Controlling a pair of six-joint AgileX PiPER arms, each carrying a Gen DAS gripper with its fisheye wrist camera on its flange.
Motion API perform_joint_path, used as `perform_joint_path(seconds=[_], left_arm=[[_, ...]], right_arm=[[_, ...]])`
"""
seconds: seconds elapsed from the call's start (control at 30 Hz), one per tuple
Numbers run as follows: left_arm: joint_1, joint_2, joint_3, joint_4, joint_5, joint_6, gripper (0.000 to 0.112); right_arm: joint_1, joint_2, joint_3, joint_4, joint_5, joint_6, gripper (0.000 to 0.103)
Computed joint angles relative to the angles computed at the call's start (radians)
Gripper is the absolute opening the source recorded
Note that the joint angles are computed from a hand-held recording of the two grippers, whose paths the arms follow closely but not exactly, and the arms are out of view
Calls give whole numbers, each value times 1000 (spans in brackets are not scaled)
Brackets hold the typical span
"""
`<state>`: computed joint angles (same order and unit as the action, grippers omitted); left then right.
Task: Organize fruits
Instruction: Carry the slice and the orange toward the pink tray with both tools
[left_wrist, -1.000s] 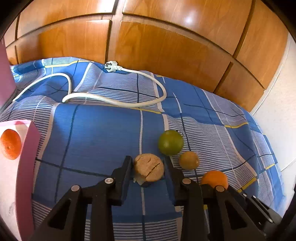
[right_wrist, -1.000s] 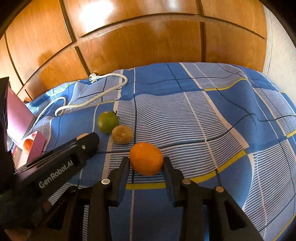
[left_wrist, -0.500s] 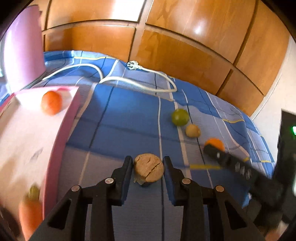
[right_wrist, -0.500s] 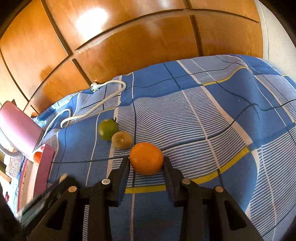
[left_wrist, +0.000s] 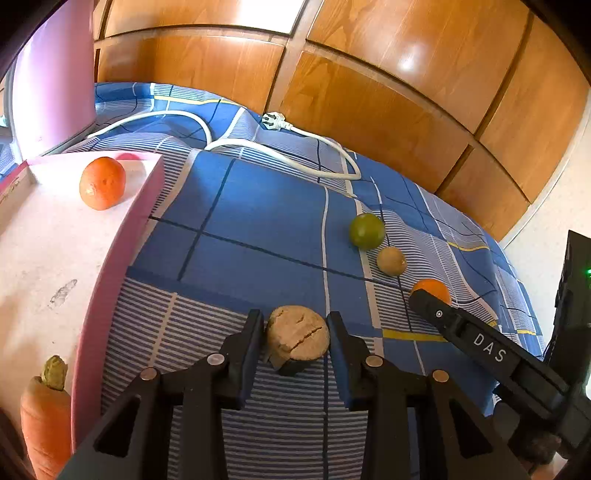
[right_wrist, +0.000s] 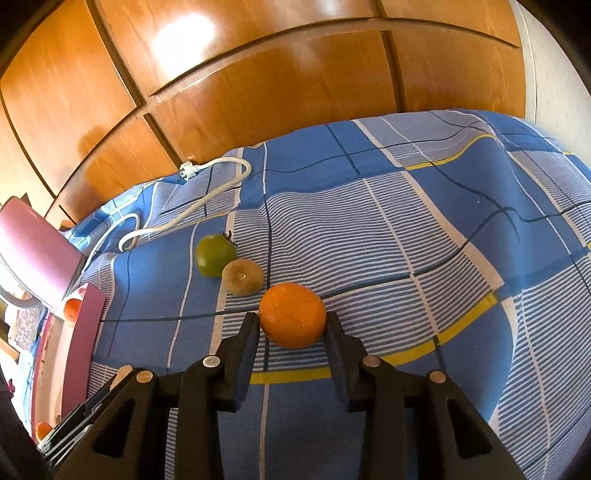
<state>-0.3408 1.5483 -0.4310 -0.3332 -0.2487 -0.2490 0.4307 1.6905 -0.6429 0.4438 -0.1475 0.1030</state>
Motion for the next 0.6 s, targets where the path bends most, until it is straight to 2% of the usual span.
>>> perform_joint_path(seconds=[0.17,0.3,0.47,0.6], left_arm=[[-13,4,-4,-67,-2,63,36],[-53,10,-19,-301,-6,290,34],[-38,1,2,-200,-18,191,33],[-75,-34,29,-353,-27,334,33]], right_arm=[[2,2,0,10,-3,-11,36],[1,0,3,-11,-8,12,36],[-10,-3,15,-151,-21,151,36],[-21,-11,29,-262,-32,261,36]])
